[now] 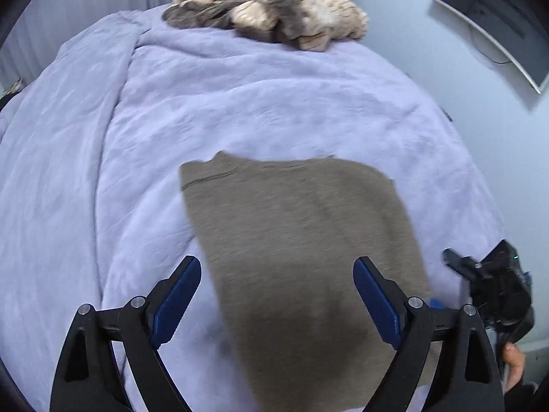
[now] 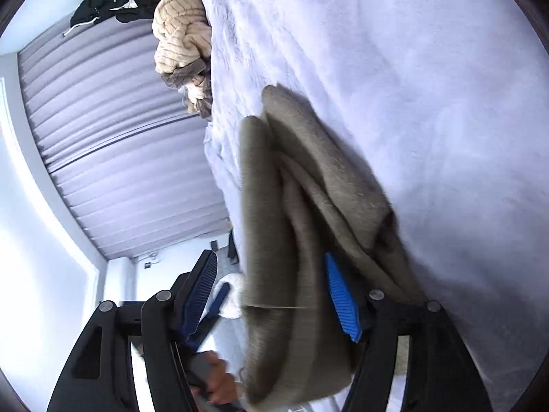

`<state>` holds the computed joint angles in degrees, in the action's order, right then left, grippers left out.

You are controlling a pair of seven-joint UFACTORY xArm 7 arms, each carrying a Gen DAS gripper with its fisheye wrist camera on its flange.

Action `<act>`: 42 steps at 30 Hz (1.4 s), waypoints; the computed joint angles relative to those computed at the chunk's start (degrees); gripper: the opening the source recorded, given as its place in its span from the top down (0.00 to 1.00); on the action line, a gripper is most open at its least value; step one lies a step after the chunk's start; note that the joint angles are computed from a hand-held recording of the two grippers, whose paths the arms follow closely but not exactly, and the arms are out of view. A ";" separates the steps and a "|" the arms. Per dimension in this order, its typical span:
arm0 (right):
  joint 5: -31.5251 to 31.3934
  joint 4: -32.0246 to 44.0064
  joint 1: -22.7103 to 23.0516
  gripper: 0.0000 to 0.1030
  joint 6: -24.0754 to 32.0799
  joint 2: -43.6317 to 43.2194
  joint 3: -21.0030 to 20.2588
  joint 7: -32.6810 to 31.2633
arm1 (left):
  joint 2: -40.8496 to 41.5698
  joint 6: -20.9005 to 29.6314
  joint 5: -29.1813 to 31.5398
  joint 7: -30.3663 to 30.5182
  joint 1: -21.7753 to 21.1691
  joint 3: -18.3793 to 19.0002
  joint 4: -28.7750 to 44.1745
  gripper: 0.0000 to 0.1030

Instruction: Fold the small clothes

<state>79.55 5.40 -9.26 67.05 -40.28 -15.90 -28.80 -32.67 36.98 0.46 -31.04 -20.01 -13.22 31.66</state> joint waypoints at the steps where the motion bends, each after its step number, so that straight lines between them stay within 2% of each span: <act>1: -0.47 2.11 1.21 0.32 1.05 3.21 -0.15 -1.32 | -0.58 0.82 0.45 -0.92 0.93 -0.03 -1.21 0.12; 3: -1.84 5.51 2.89 0.32 0.98 6.58 2.16 -2.06 | -1.35 2.27 0.96 -2.45 2.15 -0.01 -3.40 0.12; 5: -6.02 10.11 4.34 0.32 -0.46 7.81 5.57 -0.41 | -1.40 3.00 1.05 -3.61 2.63 0.21 -5.22 0.12; 6: -9.10 12.41 5.14 0.39 -1.83 7.74 7.46 0.61 | -1.33 2.85 0.88 -3.95 2.56 0.36 -5.95 0.12; 7: -11.25 13.84 6.21 0.74 -3.47 7.90 8.85 0.77 | -1.67 2.84 0.42 -4.16 2.33 0.76 -6.80 0.12; 8: -15.80 15.97 7.37 0.86 -5.97 7.68 11.61 2.05 | -1.79 2.44 0.12 -4.77 2.21 0.73 -7.33 0.12; 10: -19.84 18.00 9.35 0.86 -9.98 4.42 14.15 1.80 | -2.22 1.32 -0.02 -5.34 1.64 0.43 -7.73 0.12; 12: -21.17 17.44 10.52 0.86 -12.30 -0.95 14.16 1.22 | -1.53 0.48 1.04 -5.47 1.33 -0.58 -7.04 0.12; 14: -23.07 16.81 10.71 0.86 -14.49 -2.44 13.78 2.36 | 0.59 -0.82 2.30 -4.90 0.78 -1.47 -5.96 0.12; 18: -27.84 14.87 10.01 0.86 -16.69 1.99 11.97 7.83 | 5.12 -2.64 4.80 -5.03 0.24 -2.83 -4.42 0.11; 21: -24.64 13.23 12.45 0.87 -18.56 5.63 7.23 6.01 | 6.03 -4.39 2.85 -5.25 -0.90 -1.11 -5.15 0.11; 23: -25.62 13.51 12.90 0.86 -19.02 5.08 7.34 7.37 | 5.34 -4.01 1.19 -4.40 -1.70 0.25 -5.49 0.11; 27: -35.38 14.42 11.89 0.79 -18.23 0.84 9.69 13.78 | 2.74 0.11 1.68 -3.32 -1.63 0.00 -4.82 0.11; 28: -37.19 13.91 11.34 0.77 -17.09 -2.07 9.14 15.50 | 1.50 1.22 1.71 -3.27 -1.73 -0.17 -4.97 0.11; 31: -37.27 11.68 11.58 0.77 -13.14 -9.46 3.97 15.80 | -1.61 2.77 -0.06 -2.57 -2.71 0.56 -6.30 0.11; 32: -38.06 11.51 11.54 0.77 -11.74 -11.33 3.76 16.33 | -2.58 3.27 -1.21 -2.25 -3.36 0.94 -6.91 0.11; 36: -42.87 11.15 12.29 0.77 -7.43 -18.28 5.87 17.91 | -5.34 4.07 -3.17 -3.21 -4.71 -0.14 -9.42 0.11; 39: -47.88 11.15 13.41 0.77 -5.88 -21.91 9.66 19.67 | -6.60 4.25 -4.93 -5.10 -6.12 -0.90 -11.46 0.11; 41: -52.68 11.10 13.20 0.63 -5.67 -22.36 12.89 22.17 | -7.57 3.97 -6.11 -6.11 -7.03 -0.67 -12.80 0.11; 42: -54.47 10.60 13.11 0.46 -5.48 -22.48 13.31 23.15 | -7.99 4.32 -6.79 -6.27 -7.55 -0.26 -13.09 0.11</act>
